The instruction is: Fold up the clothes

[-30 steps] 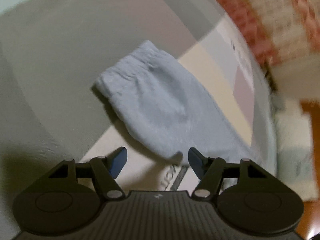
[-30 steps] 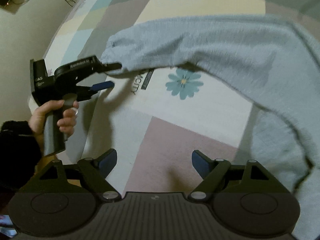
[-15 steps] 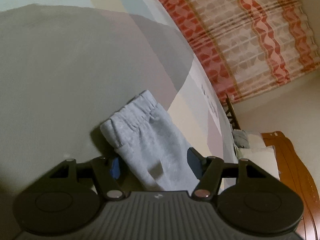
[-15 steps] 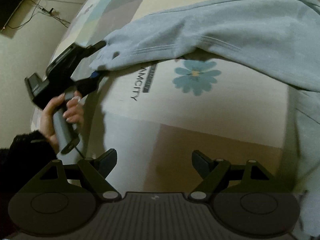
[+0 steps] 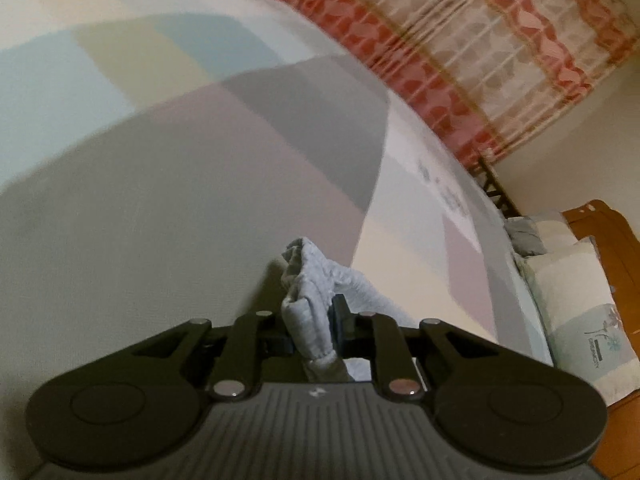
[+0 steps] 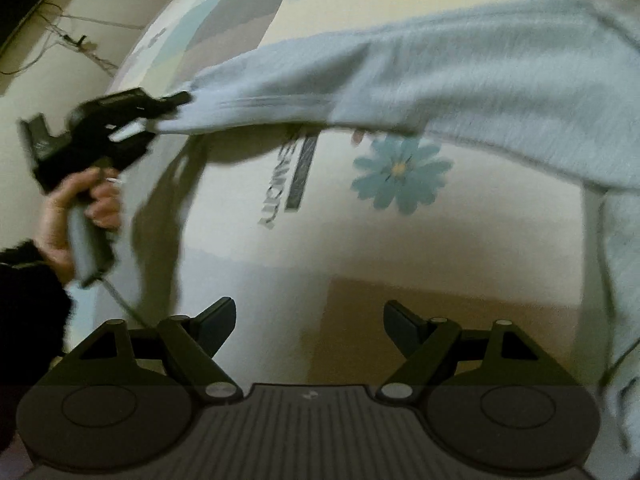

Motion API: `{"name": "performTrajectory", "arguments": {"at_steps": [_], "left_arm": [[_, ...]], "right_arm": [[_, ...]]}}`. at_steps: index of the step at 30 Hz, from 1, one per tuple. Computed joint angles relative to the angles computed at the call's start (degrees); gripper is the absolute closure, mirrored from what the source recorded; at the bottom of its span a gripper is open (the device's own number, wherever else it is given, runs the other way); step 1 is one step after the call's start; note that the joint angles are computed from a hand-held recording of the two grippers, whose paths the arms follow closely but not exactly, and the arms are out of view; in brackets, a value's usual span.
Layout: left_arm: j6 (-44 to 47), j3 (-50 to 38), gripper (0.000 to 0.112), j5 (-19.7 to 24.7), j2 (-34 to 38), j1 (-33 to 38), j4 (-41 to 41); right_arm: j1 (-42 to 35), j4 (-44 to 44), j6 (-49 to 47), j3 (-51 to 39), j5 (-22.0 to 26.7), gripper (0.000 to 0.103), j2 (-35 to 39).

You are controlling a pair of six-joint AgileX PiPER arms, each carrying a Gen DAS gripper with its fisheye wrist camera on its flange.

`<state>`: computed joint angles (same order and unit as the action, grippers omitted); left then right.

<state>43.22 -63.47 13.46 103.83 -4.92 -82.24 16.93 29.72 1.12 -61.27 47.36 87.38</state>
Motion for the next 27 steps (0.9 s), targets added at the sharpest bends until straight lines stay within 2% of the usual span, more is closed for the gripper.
{"name": "performTrajectory", "arguments": {"at_steps": [2,6,10,14,18,24,27], "left_arm": [[-6.86,-2.68,0.098,1.09,-0.53,0.71,8.35],[-8.41,-6.65,0.099,3.59,-0.12,2.17,13.85],[-18.72,-12.50,0.099,6.53,4.03,3.11,26.87],[-23.34,-17.92,0.099,9.52,6.89,3.27,36.20],[-24.80,-22.10,0.099,11.55,8.76,3.57,40.91],[-26.69,-27.54,0.099,13.81,12.97,4.95,42.93],[-30.68,-32.08,0.089,17.61,16.81,5.56,46.01]], "right_arm": [[0.05,-1.61,1.00,-1.08,-0.22,0.020,0.32],[-0.98,-1.45,0.88,-1.52,-0.65,0.020,0.56],[-0.70,-1.68,1.33,0.17,-1.66,0.020,0.29],[-0.47,-2.36,1.77,1.60,-2.03,0.020,-0.35],[-0.07,-4.78,2.44,2.21,-2.79,0.020,-0.54],[-0.27,-5.56,2.31,3.70,-4.76,0.020,-1.13],[-0.25,-5.52,2.04,4.93,-5.29,0.020,-1.78]]}}
